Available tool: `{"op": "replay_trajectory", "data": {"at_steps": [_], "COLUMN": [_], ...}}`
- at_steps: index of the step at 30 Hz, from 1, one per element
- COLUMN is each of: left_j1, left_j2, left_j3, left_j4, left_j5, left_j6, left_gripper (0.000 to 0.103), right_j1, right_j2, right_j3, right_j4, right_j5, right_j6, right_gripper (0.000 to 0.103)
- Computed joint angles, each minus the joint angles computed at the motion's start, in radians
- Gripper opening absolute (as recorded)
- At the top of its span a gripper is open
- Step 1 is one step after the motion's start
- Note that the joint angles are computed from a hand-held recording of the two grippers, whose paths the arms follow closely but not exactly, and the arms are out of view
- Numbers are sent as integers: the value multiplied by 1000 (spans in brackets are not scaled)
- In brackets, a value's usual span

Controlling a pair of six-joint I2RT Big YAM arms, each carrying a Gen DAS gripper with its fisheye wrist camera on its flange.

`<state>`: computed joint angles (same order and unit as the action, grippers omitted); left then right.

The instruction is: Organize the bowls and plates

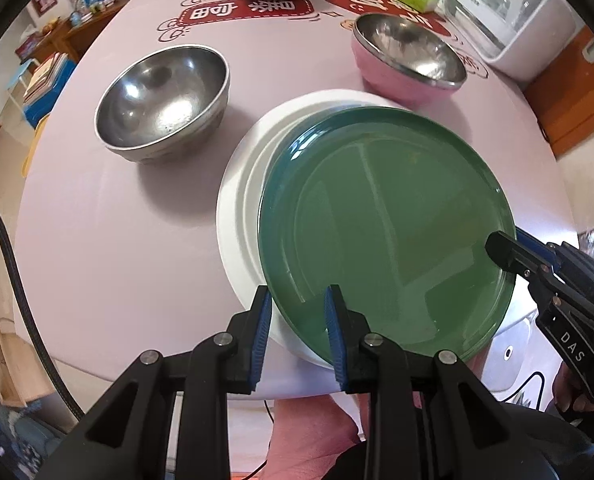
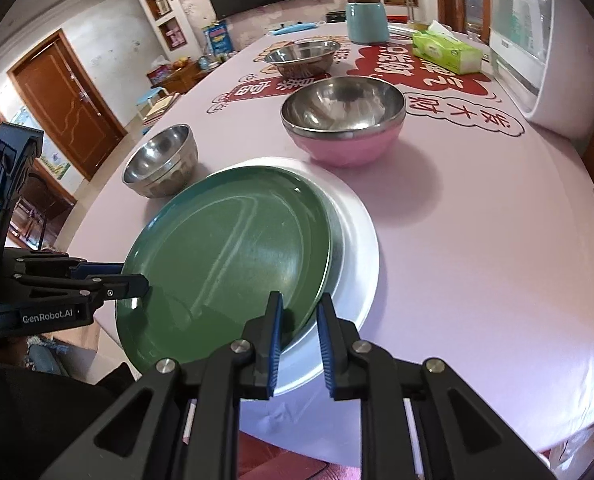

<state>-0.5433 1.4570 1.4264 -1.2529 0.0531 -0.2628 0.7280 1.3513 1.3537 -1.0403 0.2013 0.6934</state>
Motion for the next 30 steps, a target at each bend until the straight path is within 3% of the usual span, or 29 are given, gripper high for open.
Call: {"op": "replay_trajectory", "data": {"at_steps": [13, 15, 17, 20, 24, 28, 30], "left_j1": [-8, 0, 7, 20, 42, 57, 64], "left_j2": [12, 1, -5, -18, -37, -56, -64], "left_j3": [18, 15, 16, 17, 16, 18, 25], "left_j4": [27, 28, 33, 38, 45, 57, 58], "left_j5": [27, 34, 49, 62, 93, 100, 92], "left_j6": [125, 134, 136, 140, 130, 106, 89], "left_gripper": [30, 31, 32, 33, 34, 36, 44], "right_j1": [35, 43, 54, 69, 90, 97, 96], "right_j2": [36, 42, 45, 40, 44, 46, 48], "right_j3": [41, 50, 56, 64, 82, 100, 115], "right_j4": [-68, -78, -85, -72, -74, -75, -84], "right_j5": [81, 82, 96, 116, 140, 151, 156], "right_j6": [132, 142, 146, 143, 153, 148, 145], "right_gripper": [29, 34, 43, 45, 58, 61, 64]}}
